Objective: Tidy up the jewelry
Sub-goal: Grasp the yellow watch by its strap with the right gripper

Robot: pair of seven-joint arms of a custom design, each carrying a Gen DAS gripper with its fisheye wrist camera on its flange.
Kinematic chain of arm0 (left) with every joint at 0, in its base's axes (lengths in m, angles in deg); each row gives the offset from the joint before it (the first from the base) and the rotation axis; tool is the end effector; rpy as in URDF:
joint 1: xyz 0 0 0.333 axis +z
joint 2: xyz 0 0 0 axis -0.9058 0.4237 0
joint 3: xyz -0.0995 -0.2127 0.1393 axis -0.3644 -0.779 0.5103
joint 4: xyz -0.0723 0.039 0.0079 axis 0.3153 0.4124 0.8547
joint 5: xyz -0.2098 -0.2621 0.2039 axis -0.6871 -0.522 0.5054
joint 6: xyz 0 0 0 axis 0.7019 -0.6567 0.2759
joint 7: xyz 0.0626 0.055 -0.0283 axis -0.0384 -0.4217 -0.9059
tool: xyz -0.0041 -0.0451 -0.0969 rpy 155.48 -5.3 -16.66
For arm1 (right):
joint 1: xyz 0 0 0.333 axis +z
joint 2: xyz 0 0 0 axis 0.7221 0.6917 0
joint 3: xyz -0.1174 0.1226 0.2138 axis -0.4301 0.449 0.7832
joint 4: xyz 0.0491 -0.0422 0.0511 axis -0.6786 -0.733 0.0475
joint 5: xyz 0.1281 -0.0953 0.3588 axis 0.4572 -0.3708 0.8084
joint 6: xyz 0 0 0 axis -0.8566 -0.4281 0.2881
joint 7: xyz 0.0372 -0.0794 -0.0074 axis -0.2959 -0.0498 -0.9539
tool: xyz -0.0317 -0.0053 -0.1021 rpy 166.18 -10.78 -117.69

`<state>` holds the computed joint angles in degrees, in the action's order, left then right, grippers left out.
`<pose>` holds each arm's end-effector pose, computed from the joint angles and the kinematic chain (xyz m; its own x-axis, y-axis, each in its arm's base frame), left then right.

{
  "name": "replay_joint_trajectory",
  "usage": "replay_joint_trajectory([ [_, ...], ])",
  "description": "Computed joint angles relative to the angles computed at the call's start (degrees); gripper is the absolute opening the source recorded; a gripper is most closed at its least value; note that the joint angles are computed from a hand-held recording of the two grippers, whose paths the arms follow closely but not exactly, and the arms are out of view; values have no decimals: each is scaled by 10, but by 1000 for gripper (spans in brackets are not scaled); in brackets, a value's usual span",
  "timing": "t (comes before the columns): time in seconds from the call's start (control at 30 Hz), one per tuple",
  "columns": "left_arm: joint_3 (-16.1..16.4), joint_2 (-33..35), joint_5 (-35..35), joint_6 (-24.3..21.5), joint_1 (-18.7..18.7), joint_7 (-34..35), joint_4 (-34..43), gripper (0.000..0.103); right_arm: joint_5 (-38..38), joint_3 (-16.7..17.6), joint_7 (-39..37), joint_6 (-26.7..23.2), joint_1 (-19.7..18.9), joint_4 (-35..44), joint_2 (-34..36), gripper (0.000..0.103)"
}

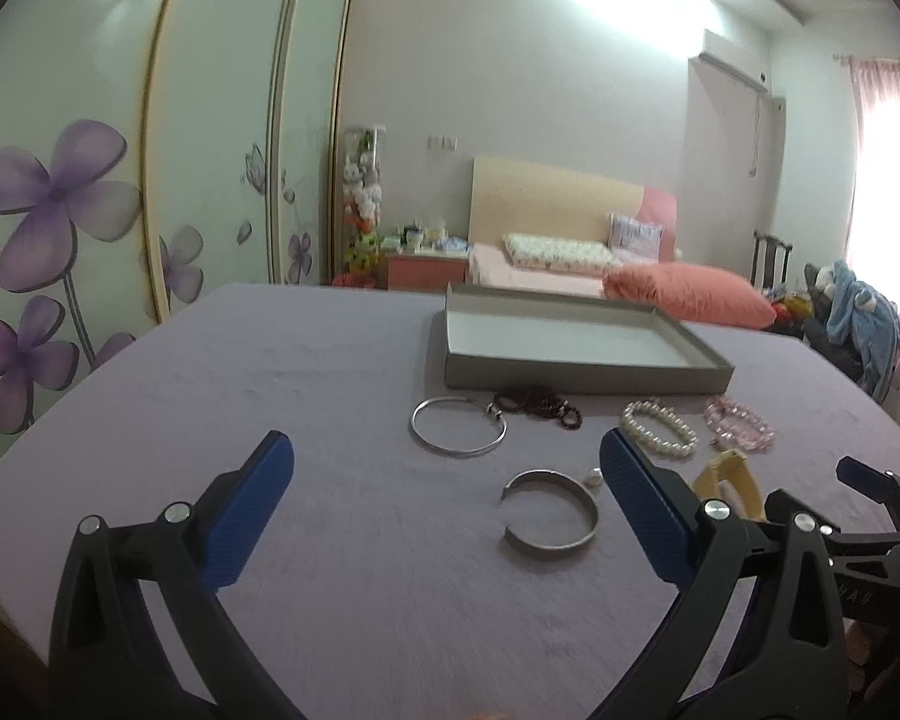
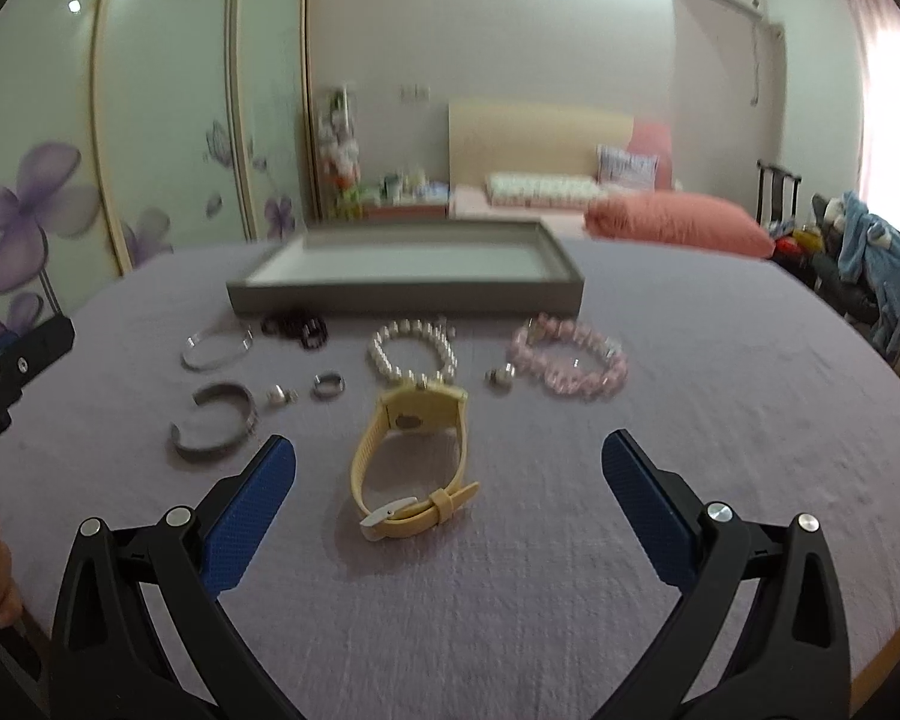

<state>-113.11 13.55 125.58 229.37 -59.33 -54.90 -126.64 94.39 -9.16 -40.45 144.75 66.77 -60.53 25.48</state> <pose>0.3659 -0.1919 0.5020 0.3724 -0.9260 0.0621 -0.3820 -0.2139 -0.8991 0.5023 0.0701 0.4419 0.4290 -0.9033 -0.0039 -0.5089 -0.2381 -0.8272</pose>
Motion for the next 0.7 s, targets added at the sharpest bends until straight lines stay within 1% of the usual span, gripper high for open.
replay_joint_trajectory([
  [0.03, 6, 12, -1, 3, 1, 8, 5, 99, -63, 16, 62, -5, -17, 1, 10, 101],
  [0.07, 11, 24, -4, 3, 1, 16, 11, 99, -106, 23, 102, -8, -27, 3, 17, 101],
  [0.1, 17, 40, -9, 2, 0, 28, 19, 99, -170, 36, 163, -14, -42, 5, 24, 98],
  [0.17, 28, 62, -15, 2, -4, 45, 28, 99, -241, 41, 228, -27, -52, 10, 35, 93],
  [0.23, 46, 87, -26, 9, -13, 70, 36, 99, -314, 46, 294, -49, -64, 23, 51, 87],
  [0.27, 51, 95, -29, 12, -14, 77, 39, 99, -339, 46, 316, -57, -66, 28, 56, 81],
  [0.3, 63, 106, -40, 17, -22, 93, 41, 99, -359, 47, 333, -63, -68, 31, 61, 76],
  [0.33, 74, 111, -51, 24, -29, 106, 40, 99, -381, 47, 352, -74, -71, 37, 67, 74],
  [0.37, 81, 116, -60, 32, -34, 118, 41, 99, -391, 46, 360, -86, -71, 42, 70, 69],
  [0.4, 89, 123, -70, 41, -38, 131, 41, 99, -385, 42, 353, -99, -69, 49, 76, 63],
  [0.43, 95, 130, -81, 43, -42, 148, 44, 99, -378, 42, 346, -96, -68, 47, 74, 61],
  [0.47, 96, 133, -89, 42, -45, 161, 45, 99, -373, 41, 338, -97, -67, 48, 74, 50],
  [0.5, 104, 142, -101, 37, -53, 190, 52, 99, -373, 41, 339, -96, -68, 48, 73, 42],
  [0.53, 112, 151, -112, 32, -59, 218, 61, 99, -356, 37, 327, -102, -67, 50, 72, 39],
  [0.6, 118, 175, -129, 16, -71, 272, 83, 99, -332, 32, 311, -116, -68, 57, 74, 36],
  [0.7, 127, 204, -149, 13, -84, 336, 108, 99, -317, 32, 303, -126, -73, 62, 75, 36],
])
